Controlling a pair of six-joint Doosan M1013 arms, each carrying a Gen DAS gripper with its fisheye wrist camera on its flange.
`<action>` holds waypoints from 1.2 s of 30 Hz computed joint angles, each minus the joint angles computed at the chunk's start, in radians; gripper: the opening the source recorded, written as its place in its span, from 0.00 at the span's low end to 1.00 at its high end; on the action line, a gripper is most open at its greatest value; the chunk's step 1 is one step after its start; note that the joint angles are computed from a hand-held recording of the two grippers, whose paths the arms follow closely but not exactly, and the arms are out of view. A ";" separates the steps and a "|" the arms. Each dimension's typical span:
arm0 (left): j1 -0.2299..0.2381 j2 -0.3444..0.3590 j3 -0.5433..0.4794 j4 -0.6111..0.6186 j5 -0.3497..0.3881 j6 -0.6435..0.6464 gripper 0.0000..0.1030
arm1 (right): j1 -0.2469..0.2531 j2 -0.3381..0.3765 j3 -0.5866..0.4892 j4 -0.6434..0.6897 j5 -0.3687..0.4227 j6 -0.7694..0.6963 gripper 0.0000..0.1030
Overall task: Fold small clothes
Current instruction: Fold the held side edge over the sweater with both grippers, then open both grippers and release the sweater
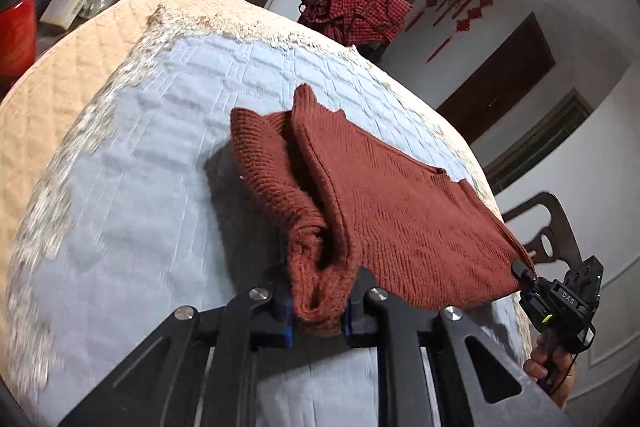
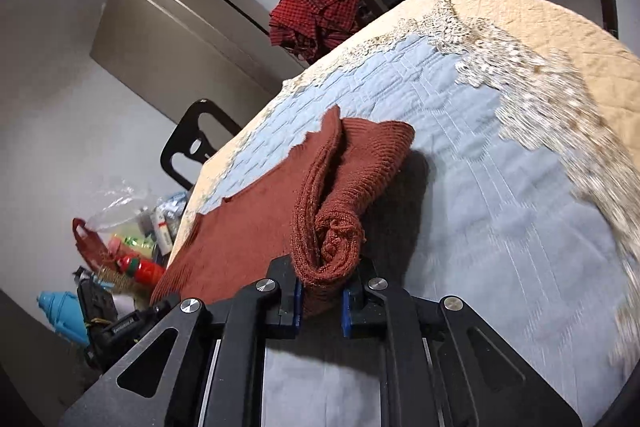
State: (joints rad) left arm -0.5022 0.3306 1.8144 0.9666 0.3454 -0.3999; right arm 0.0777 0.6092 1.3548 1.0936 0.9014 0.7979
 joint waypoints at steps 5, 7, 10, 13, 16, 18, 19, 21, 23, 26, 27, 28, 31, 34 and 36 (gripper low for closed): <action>-0.056 -0.053 0.081 0.074 -0.027 -0.145 0.17 | -0.037 -0.070 0.098 -0.054 0.038 0.007 0.13; -0.079 -0.064 0.107 0.101 -0.025 -0.213 0.17 | -0.053 -0.093 0.137 -0.071 0.045 0.022 0.13; -0.104 -0.068 0.127 0.099 -0.005 -0.238 0.18 | -0.069 -0.116 0.182 -0.095 0.054 0.039 0.13; -0.106 -0.059 0.124 0.070 0.012 -0.190 0.22 | -0.067 -0.126 0.197 -0.120 0.042 0.008 0.15; -0.109 -0.063 0.117 0.041 0.032 -0.151 0.26 | -0.047 -0.137 0.195 -0.205 -0.025 0.028 0.27; -0.124 -0.066 0.109 0.034 0.105 -0.120 0.36 | -0.040 -0.163 0.215 -0.239 -0.091 -0.015 0.30; -0.130 -0.068 0.107 0.044 0.135 -0.118 0.38 | -0.036 -0.180 0.228 -0.255 -0.140 -0.041 0.30; -0.131 -0.069 0.106 0.044 0.160 -0.103 0.46 | -0.032 -0.206 0.251 -0.260 -0.209 -0.082 0.30; -0.122 -0.066 0.102 0.035 0.150 -0.082 0.47 | -0.030 -0.230 0.272 -0.210 -0.257 -0.171 0.30; -0.110 -0.051 0.084 0.018 0.153 -0.031 0.48 | -0.007 -0.248 0.290 -0.080 -0.269 -0.344 0.30; -0.105 -0.044 0.076 0.016 0.154 -0.024 0.49 | 0.002 -0.247 0.291 -0.047 -0.256 -0.393 0.30; -0.099 -0.039 0.072 0.015 0.147 -0.019 0.50 | 0.017 -0.240 0.286 -0.032 -0.228 -0.429 0.30; -0.077 -0.030 0.069 0.028 0.106 -0.034 0.51 | 0.073 -0.210 0.259 -0.081 -0.179 -0.455 0.30; -0.066 -0.021 0.060 0.044 0.096 -0.031 0.55 | 0.123 -0.174 0.220 -0.163 -0.146 -0.433 0.30; -0.060 -0.014 0.051 0.044 0.096 -0.017 0.58 | 0.152 -0.152 0.193 -0.237 -0.146 -0.394 0.30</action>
State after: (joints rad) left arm -0.5621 0.3163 1.8651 1.0107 0.4412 -0.4169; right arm 0.2293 0.4575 1.5478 0.8562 0.7556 0.4041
